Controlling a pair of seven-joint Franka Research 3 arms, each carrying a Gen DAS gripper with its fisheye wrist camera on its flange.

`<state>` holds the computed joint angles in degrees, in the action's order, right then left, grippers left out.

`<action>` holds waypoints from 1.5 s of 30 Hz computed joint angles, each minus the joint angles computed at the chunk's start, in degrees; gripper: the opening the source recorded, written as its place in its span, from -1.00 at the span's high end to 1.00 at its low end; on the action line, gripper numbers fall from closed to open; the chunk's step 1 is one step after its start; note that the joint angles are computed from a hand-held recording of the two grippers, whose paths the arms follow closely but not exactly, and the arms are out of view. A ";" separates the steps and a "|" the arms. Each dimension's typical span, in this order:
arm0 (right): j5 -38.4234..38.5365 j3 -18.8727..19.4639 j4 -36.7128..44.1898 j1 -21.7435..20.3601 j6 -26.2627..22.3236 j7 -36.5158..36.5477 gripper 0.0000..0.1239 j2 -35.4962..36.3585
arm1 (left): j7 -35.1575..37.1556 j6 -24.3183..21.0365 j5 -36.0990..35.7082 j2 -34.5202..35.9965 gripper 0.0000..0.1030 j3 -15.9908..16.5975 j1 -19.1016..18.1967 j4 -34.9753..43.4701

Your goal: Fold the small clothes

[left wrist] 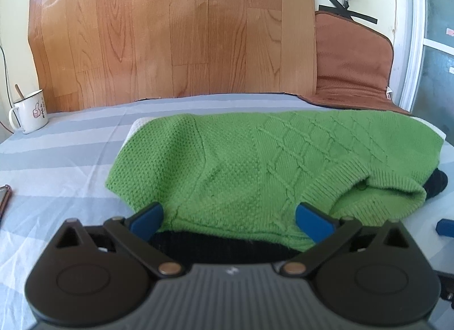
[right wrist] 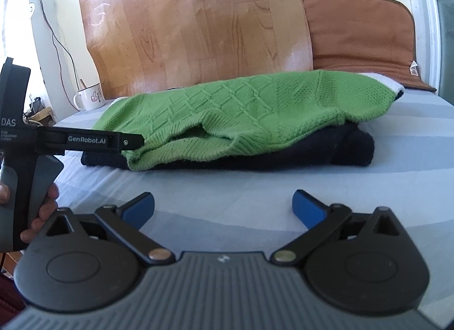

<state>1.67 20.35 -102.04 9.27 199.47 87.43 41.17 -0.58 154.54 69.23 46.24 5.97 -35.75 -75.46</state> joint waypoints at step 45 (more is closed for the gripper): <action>19.71 -14.40 3.98 16.19 1.71 -6.77 -0.66 0.96 | -20.16 -4.16 23.19 -5.98 -1.00 -4.56 1.89 -7.87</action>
